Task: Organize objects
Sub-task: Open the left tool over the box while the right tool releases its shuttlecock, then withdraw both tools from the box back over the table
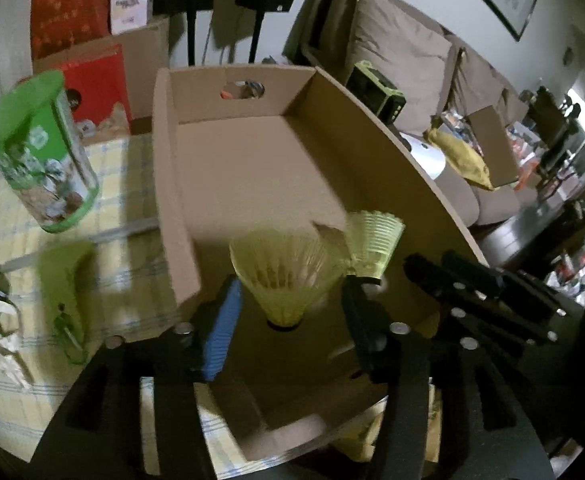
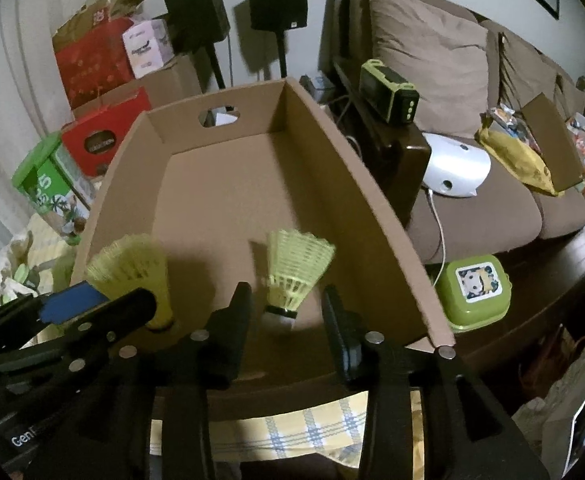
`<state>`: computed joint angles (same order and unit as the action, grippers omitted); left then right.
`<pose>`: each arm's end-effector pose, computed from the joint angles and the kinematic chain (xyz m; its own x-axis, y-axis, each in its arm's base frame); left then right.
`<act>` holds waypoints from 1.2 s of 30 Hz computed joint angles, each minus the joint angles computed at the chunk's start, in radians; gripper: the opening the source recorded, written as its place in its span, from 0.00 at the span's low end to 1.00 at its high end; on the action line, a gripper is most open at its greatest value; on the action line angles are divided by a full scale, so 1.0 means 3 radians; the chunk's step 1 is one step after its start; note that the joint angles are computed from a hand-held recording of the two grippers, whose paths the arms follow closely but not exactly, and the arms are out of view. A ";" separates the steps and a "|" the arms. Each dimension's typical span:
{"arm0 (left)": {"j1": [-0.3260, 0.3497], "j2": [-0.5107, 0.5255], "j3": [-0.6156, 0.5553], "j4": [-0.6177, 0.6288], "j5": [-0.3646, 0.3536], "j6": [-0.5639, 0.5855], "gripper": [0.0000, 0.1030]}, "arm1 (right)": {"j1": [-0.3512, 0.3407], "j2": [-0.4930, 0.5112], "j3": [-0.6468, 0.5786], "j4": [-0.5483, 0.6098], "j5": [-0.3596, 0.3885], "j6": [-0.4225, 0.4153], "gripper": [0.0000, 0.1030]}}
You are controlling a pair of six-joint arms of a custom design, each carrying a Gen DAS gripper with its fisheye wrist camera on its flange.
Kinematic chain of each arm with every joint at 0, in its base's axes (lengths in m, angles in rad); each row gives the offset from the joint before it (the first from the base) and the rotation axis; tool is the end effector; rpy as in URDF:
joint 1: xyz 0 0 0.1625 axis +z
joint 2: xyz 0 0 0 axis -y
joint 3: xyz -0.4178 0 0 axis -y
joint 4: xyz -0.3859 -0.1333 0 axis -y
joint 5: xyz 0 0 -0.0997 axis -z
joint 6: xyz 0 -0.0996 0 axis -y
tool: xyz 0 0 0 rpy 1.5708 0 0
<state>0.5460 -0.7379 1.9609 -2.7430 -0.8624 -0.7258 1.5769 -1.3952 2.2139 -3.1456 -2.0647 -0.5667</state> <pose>-0.3555 -0.4478 0.0002 -0.8403 0.1540 -0.5197 0.3954 0.8300 -0.3933 0.0889 -0.4688 0.2967 -0.7421 -0.1207 0.6593 -0.4775 0.7855 -0.3937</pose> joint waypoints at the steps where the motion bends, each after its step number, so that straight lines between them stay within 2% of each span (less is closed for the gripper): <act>1: -0.0020 -0.0030 0.0035 -0.0050 0.0023 0.0011 0.57 | 0.0007 -0.0013 0.0002 -0.0004 0.0004 0.0000 0.41; 5: -0.0083 -0.0146 0.0117 -0.0065 0.0172 -0.0014 0.66 | 0.0046 -0.0055 0.0024 -0.0022 0.0018 0.0007 0.51; 7: -0.0114 -0.0209 0.0162 -0.0040 0.0271 -0.0026 0.72 | 0.0075 -0.0071 0.0033 -0.0037 0.0028 -0.0002 0.59; 10: -0.0146 -0.0311 0.0233 0.0026 0.0390 -0.0072 0.73 | 0.0126 -0.0081 0.0048 -0.0072 0.0048 0.0004 0.68; 21: -0.0123 -0.0733 0.0517 0.0363 0.0584 -0.0337 0.75 | 0.0330 -0.0035 0.0083 -0.0194 -0.0032 -0.0013 0.73; 24: -0.0132 -0.0814 0.0576 0.0470 0.0647 -0.0405 0.85 | 0.0380 -0.0028 0.0097 -0.0206 -0.0031 0.0003 0.78; 30: -0.0151 -0.0982 0.0705 0.0583 0.0771 -0.0548 0.91 | 0.0490 0.0002 0.0112 -0.0175 -0.0032 0.0031 0.85; 32: -0.0164 -0.1035 0.0744 0.0632 0.0817 -0.0607 0.94 | 0.0527 0.0011 0.0113 -0.0136 -0.0032 0.0055 0.90; 34: -0.0183 -0.1078 0.0775 0.0704 0.0879 -0.0674 0.97 | 0.0556 0.0025 0.0122 -0.0150 -0.0027 0.0056 1.00; 36: -0.0193 -0.1116 0.0809 0.0742 0.0922 -0.0726 0.97 | 0.0597 0.0058 0.0126 -0.0187 -0.0056 0.0061 1.00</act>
<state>0.4881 -1.0728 2.2035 -2.5202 -0.5859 -0.9436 1.7562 -1.3780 2.2516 -3.2018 -2.0815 -0.5484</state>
